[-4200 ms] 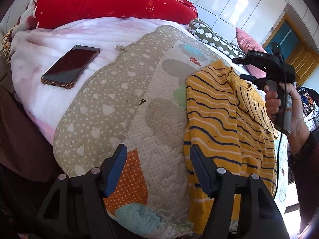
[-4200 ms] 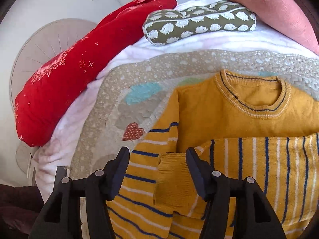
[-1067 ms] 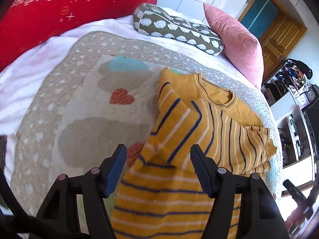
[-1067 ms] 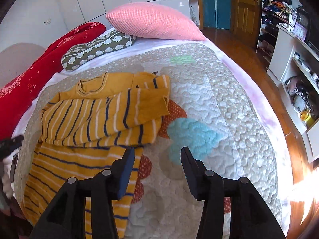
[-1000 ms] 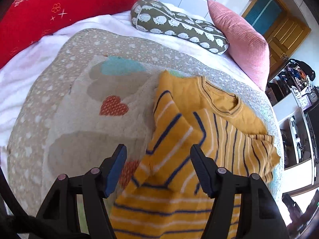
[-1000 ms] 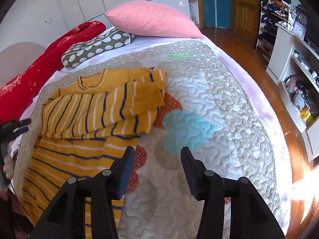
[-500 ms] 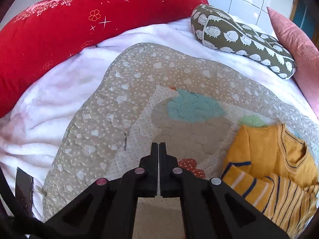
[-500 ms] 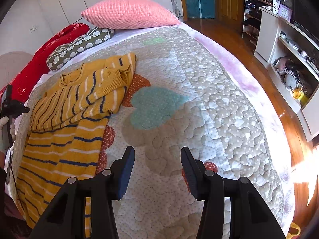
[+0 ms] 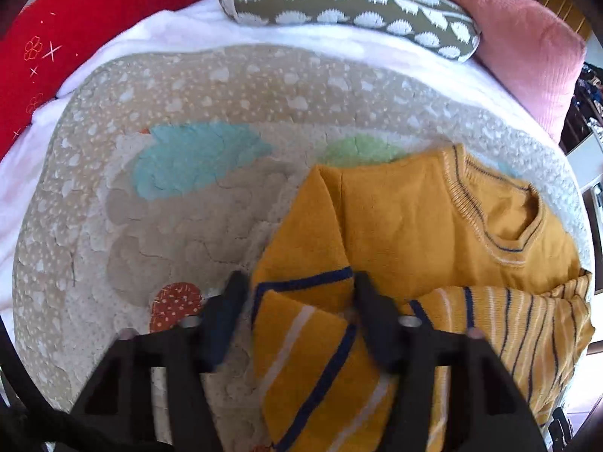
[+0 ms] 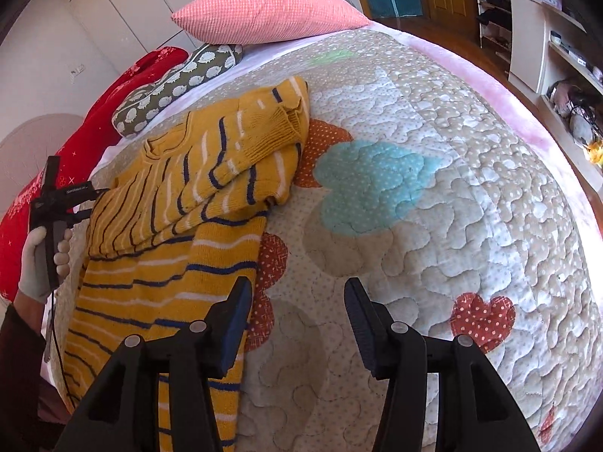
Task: Fold small clothes
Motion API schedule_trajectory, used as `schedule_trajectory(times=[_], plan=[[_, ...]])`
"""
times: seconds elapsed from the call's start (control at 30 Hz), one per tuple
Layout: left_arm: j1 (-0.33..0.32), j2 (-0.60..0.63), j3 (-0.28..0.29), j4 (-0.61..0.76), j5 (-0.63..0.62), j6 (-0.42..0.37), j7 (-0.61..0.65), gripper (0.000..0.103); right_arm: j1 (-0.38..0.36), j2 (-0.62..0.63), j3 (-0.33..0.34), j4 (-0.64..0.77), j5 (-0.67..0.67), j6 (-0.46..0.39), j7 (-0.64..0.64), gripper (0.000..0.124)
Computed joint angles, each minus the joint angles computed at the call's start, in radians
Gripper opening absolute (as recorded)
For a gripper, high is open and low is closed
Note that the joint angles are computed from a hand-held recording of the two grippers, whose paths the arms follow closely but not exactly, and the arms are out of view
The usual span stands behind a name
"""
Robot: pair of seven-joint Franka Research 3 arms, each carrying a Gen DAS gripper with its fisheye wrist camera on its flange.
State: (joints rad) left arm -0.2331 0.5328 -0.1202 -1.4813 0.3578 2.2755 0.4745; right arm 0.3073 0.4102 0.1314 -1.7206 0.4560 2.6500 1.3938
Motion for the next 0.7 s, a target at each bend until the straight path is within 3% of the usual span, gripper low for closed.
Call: schedule_trajectory(times=[0.03,0.07,0.17,0.23,0.37,0.43,0.57,0.7], plan=[[-0.007,0.003,0.005,0.007,0.017,0.007,-0.001,0.021,0.007,-0.003,-0.010,-0.007,-0.017,0.002,0.009,0.055],[-0.011,0.003,0.008,0.013,0.027,0.009,0.002,0.013,0.013,-0.005,-0.018,-0.012,-0.033,0.001,0.018,0.055],[-0.043,-0.003,0.047,0.031,0.090,-0.063,-0.075,0.011,0.010,-0.003,-0.023,-0.016,-0.050,0.006,0.021,0.055],[-0.019,-0.047,0.049,-0.046,0.085,-0.004,-0.149,0.011,0.005,0.003,-0.023,-0.011,-0.048,0.013,0.024,0.055],[-0.018,-0.106,0.044,-0.139,0.141,0.047,-0.227,0.020,0.000,0.010,-0.016,-0.010,-0.038,0.030,0.032,0.055],[-0.008,-0.175,0.031,-0.229,0.156,0.109,-0.241,0.023,-0.016,0.000,0.003,-0.023,-0.008,0.032,0.007,0.056],[-0.025,-0.371,0.005,-0.445,0.257,0.148,-0.348,0.048,-0.045,-0.053,0.034,-0.085,0.076,0.037,-0.070,0.059],[-0.023,-0.592,-0.070,-0.706,0.232,0.185,-0.416,0.057,-0.071,-0.125,0.062,-0.174,0.195,0.016,-0.192,0.061]])
